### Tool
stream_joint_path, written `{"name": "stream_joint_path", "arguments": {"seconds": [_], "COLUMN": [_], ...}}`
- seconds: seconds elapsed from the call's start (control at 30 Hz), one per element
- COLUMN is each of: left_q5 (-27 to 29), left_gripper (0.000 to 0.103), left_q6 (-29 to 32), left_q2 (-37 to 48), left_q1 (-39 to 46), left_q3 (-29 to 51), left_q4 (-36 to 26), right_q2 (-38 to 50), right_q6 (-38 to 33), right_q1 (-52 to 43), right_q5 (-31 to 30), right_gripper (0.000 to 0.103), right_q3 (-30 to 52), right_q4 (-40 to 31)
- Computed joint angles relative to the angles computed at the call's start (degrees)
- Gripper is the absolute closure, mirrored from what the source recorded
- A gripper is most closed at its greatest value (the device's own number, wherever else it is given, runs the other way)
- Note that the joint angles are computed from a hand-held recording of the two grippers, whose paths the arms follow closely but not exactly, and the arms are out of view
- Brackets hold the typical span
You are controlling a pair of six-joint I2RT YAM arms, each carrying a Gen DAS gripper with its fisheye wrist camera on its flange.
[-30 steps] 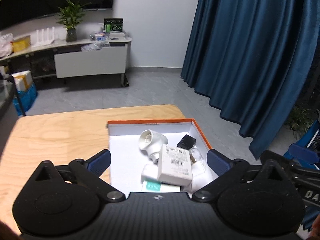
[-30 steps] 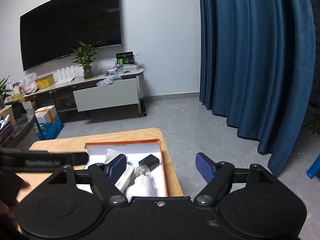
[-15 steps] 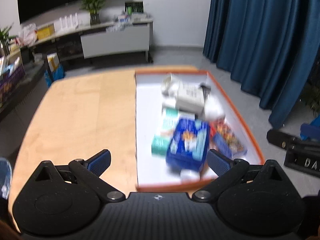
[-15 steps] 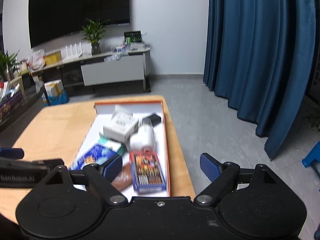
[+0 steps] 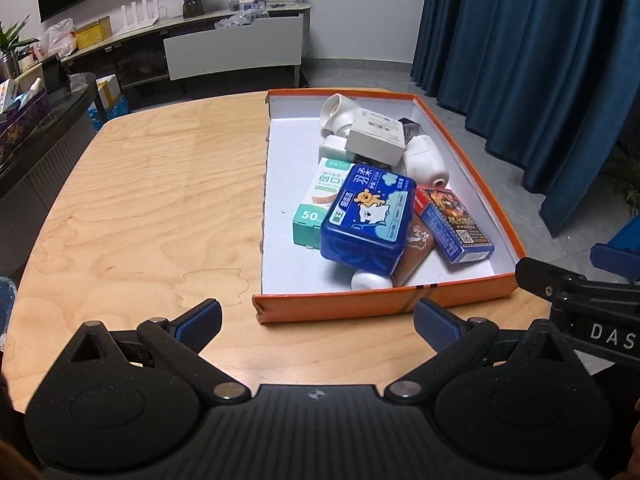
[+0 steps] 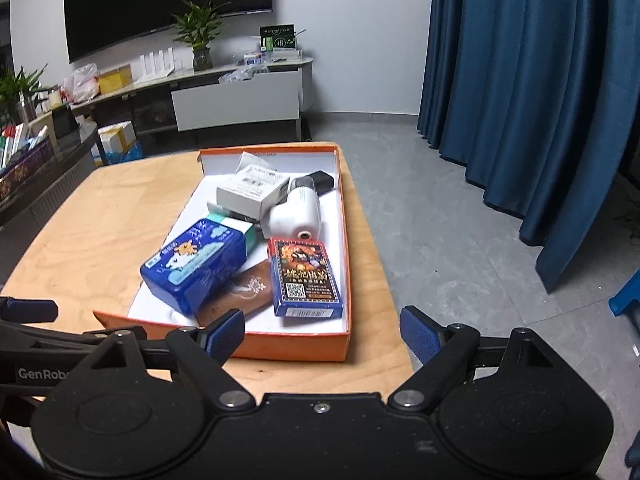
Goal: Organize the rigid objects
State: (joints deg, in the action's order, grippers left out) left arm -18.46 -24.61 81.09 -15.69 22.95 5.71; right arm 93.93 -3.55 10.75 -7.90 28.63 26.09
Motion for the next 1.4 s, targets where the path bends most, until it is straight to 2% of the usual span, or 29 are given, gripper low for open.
{"name": "stream_joint_path", "arguments": {"seconds": [1.4], "left_q5": [-0.06], "left_gripper": [0.000], "left_q6": [0.02], "left_q2": [3.65], "left_q1": [-0.25], "left_q3": [1.40], "left_q4": [0.31], "right_q2": [2.02], "right_q6": [0.70], "right_q1": [0.19], "right_q5": [0.46], "right_gripper": [0.003], "right_q3": [0.08], "right_q4": [0.80]}}
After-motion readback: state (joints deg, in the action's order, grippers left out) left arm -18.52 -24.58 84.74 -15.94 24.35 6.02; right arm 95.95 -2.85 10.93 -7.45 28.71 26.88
